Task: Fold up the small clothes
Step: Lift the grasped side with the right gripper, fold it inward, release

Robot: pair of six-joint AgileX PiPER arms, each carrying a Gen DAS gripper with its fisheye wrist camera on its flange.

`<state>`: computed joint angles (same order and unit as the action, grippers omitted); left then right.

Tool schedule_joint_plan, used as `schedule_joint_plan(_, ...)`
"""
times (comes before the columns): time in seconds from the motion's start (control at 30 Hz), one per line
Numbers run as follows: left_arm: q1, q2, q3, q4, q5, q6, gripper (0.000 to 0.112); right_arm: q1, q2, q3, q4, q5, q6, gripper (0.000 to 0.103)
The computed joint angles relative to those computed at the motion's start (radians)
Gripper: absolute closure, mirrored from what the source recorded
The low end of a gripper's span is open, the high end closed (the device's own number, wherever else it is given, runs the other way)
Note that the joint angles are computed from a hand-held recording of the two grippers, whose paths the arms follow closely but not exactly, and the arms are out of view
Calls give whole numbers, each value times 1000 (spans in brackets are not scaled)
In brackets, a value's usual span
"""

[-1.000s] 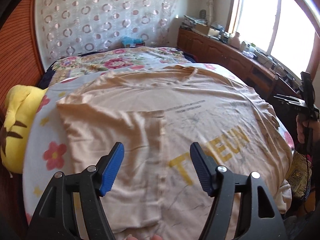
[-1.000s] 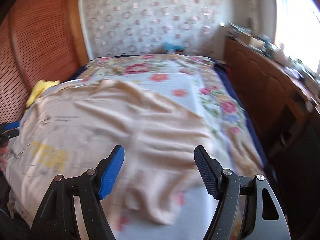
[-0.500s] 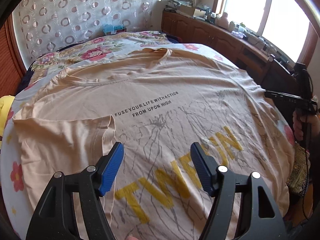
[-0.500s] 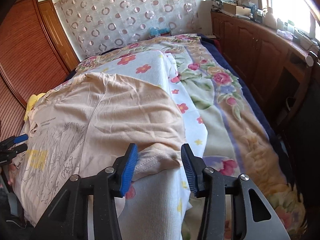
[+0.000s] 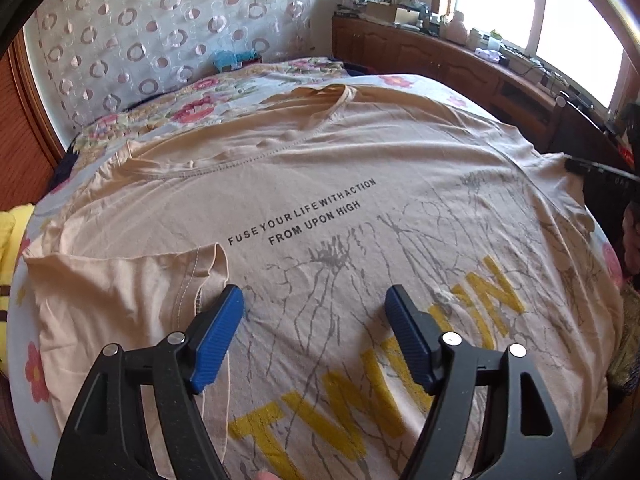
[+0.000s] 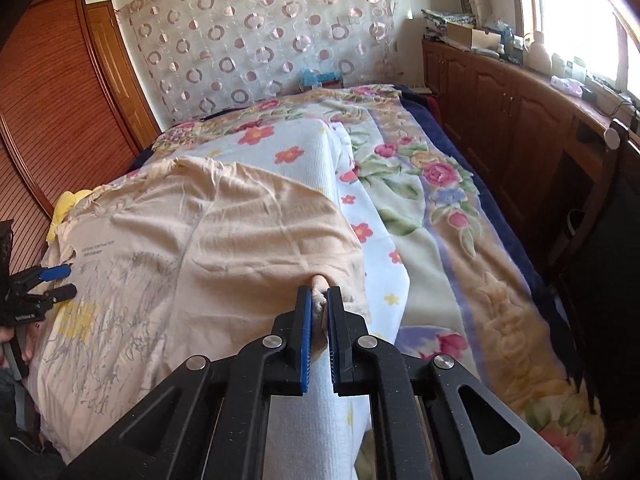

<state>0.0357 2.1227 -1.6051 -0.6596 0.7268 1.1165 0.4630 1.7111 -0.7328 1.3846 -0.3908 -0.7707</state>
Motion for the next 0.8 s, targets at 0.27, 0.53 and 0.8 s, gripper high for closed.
schedule_joint_plan(0.27,5,3,-9,-2,8,-1,35,118,-29,-89,128,-78,-182,96)
schedule_joint_plan(0.53,7,1,-10,0,13,0,34,207,77,-246,158,-28,-277,96)
schedule_joint_plan(0.8,84,-95,81,-204,42,137,34,225,243,-349,104,81,-220,86)
